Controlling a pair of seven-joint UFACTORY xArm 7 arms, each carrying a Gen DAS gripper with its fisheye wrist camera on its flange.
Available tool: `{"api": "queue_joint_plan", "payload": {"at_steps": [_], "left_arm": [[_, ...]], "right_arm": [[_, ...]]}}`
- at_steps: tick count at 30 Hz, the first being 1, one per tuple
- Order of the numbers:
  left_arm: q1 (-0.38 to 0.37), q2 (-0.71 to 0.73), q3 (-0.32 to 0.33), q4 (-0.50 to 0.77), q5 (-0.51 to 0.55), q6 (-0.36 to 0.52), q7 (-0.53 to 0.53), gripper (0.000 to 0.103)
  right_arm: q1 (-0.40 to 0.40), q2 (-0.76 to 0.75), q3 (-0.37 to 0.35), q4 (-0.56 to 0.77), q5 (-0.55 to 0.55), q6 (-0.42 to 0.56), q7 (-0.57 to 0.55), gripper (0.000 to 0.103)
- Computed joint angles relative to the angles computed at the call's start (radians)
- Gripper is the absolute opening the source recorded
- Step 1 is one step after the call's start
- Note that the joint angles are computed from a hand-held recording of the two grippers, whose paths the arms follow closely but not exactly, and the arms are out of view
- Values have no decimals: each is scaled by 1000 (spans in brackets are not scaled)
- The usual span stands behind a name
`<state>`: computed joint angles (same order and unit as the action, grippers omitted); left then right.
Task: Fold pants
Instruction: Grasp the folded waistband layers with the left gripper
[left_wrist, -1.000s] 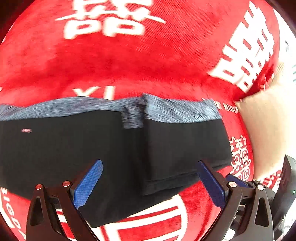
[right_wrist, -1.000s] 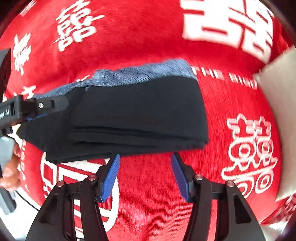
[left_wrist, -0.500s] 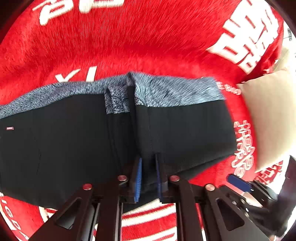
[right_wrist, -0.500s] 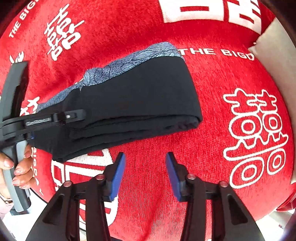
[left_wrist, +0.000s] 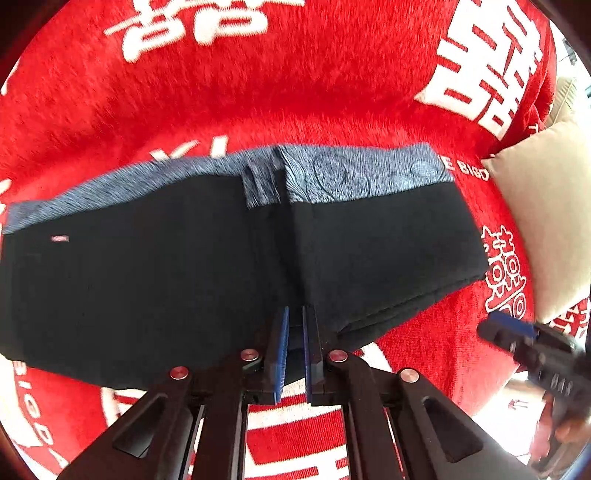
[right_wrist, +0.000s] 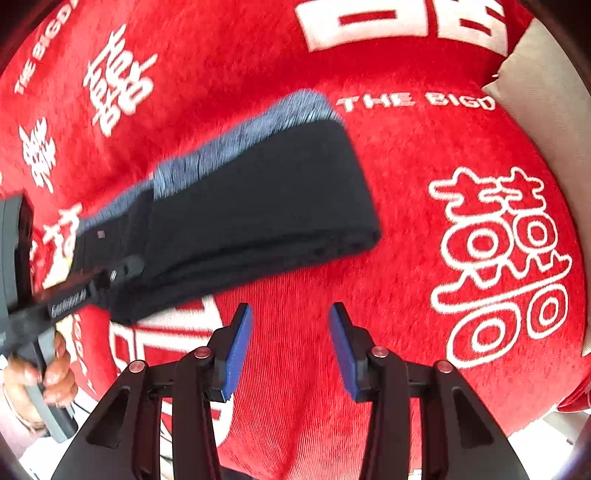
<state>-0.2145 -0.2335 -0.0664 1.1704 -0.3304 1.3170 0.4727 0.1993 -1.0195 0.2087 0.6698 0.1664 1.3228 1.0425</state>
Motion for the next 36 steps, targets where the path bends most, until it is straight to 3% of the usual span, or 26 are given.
{"api": "queue_joint_plan", "payload": {"at_steps": [5,8,13,17,21,24,29,30,31,32,33,36], "left_arm": [[-11,58,-23,77,6,-31,-40,7],[-31,97,-50,97,14,-84,-92,7],[-68,170,-88,99,106,-164,-219,7],[-84,175,-90,60,132,-215,-229,7],[-95,147,-89,9,140,-275,-204,7],[-93,151,-80,19,119,-260,-199,7],[-89,154,-77,59,111,-211,-215,7],[-85,150,-73,65,107,-203,-211,24],[-82,141,-69,63,94,-198,-206,68],[-79,127,-68,55,97,-206,-216,90],[-74,105,-64,40,95,-229,-220,101],[-66,92,-57,39,95,-207,-222,101]], "right_arm": [[-68,19,-85,3,-60,-52,-62,47],[-119,70,-136,0,-78,-123,-105,38],[-163,183,-191,5,-63,-243,-177,38],[-155,301,-187,28,-60,-317,-256,38],[-148,436,-139,71,-134,-301,-333,38],[-148,479,-118,109,-176,-281,-347,38],[-138,436,-140,119,-118,-254,-331,41],[-136,411,-137,109,-112,-248,-325,45],[-134,392,-130,109,-111,-236,-318,49],[-131,374,-114,113,-118,-217,-304,50],[-126,353,-100,110,-123,-198,-295,50],[-98,311,-51,110,-131,-154,-258,50]]}}
